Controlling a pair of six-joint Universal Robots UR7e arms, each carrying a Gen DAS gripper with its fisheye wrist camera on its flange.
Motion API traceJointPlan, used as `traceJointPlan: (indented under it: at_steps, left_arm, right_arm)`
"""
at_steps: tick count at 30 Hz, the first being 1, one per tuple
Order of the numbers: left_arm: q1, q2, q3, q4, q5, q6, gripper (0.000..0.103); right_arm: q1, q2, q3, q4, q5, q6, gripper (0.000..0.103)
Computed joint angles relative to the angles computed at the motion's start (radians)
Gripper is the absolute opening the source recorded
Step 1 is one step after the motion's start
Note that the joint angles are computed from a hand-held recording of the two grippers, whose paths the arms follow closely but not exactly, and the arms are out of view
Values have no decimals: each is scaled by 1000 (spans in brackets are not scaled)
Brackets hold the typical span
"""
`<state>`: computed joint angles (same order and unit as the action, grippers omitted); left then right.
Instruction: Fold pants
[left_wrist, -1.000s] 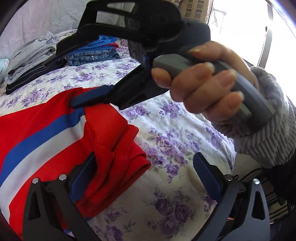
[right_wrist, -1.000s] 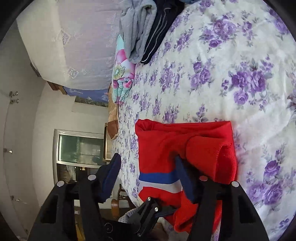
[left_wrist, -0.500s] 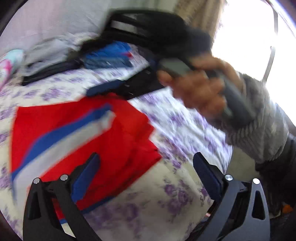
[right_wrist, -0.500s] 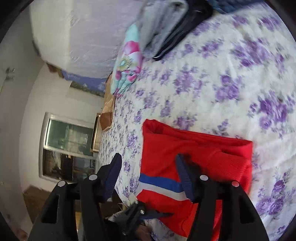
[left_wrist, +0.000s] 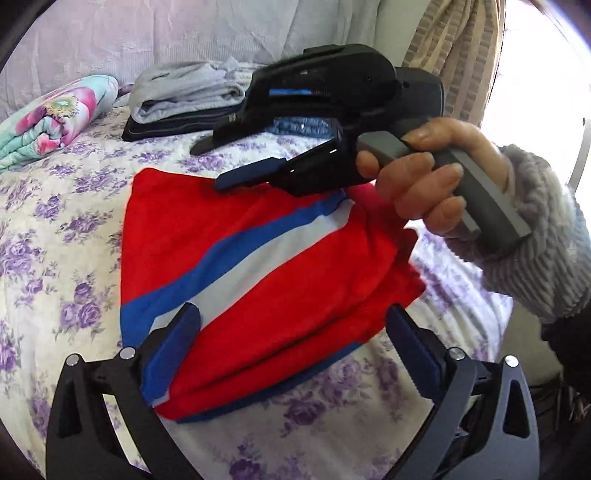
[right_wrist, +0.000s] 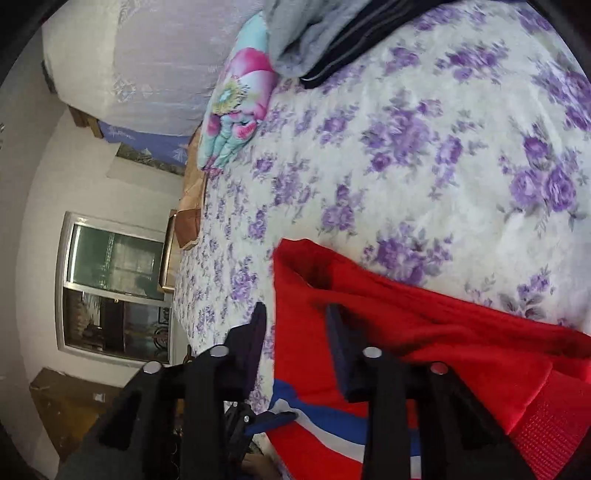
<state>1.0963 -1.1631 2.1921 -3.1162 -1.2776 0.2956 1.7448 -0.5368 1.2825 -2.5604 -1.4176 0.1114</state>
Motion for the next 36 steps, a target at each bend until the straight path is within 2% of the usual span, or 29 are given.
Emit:
traceJointPlan:
  at_steps: [1, 3, 6, 8, 9, 10, 11, 12, 13, 14, 16, 17, 18, 19, 22, 24, 26, 29, 31, 33, 36]
  left_arm:
    - [9, -12, 5, -16, -28, -11, 98]
    - [28, -31, 12, -64, -64, -33, 98]
    - [55, -10, -47, 36, -55, -77, 98]
    - [76, 16, -71, 73, -47, -101, 98]
    - [66, 19, -59, 45, -28, -73, 98]
    - [56, 18, -54, 46, -10, -65, 98]
    - [50, 18, -53, 47, 3, -58, 98]
    - [52, 10, -48, 44, -6, -60, 98]
    - [60, -4, -43, 44, -29, -70, 98]
    - [77, -21, -44, 42, -63, -87, 98]
    - [97, -37, -59, 40, -62, -125, 98]
    - [110, -35, -79, 50, -50, -148, 98]
    - [126, -28, -107, 71, -46, -171, 98]
    - [142, -21, -134, 99, -55, -191, 98]
    - [198, 20, -242, 219, -135, -238, 98]
    - [209, 36, -270, 249, -162, -243, 98]
    - [209, 48, -276, 257, -166, -240, 98]
    - [219, 61, -294, 309, -206, -253, 98]
    - [215, 68, -288, 303, -200, -261, 98]
    - [211, 79, -296, 308, -192, -256, 98]
    - [199, 88, -302, 316, -175, -254, 98]
  right_arm:
    - [14, 6, -14, 13, 7, -35, 56]
    - [31, 33, -63, 71, 52, -67, 57]
    - [41, 108, -173, 167, 95, -72, 61]
    - [40, 162, -242, 187, 60, -36, 64]
    - [35, 178, -257, 170, 33, -4, 61]
    - [32, 189, -269, 154, 1, 18, 51]
    - [31, 187, -261, 115, -33, 30, 49]
    - [33, 173, -233, 55, -56, 33, 51]
    - [38, 138, -178, -21, -81, 27, 60]
    - [38, 102, -128, -70, -79, 15, 65]
    - [33, 6, 2, -163, -54, -11, 76]
    - [33, -36, 58, -202, -67, -17, 81]
    - [33, -86, 129, -257, -101, -22, 91]
    - [33, -137, 204, -317, -148, -24, 96]
    - [18, -267, 406, -456, -244, -22, 97]
    - [-10, -327, 514, -515, -262, -4, 97]
    - [-43, -358, 602, -569, -234, 24, 97]
    - [-102, -356, 676, -598, -143, 57, 97]
    - [-130, -322, 687, -623, -89, 66, 99]
    - [-120, -293, 681, -682, -106, 36, 99]
    - [-132, -258, 651, -676, 4, 42, 99]
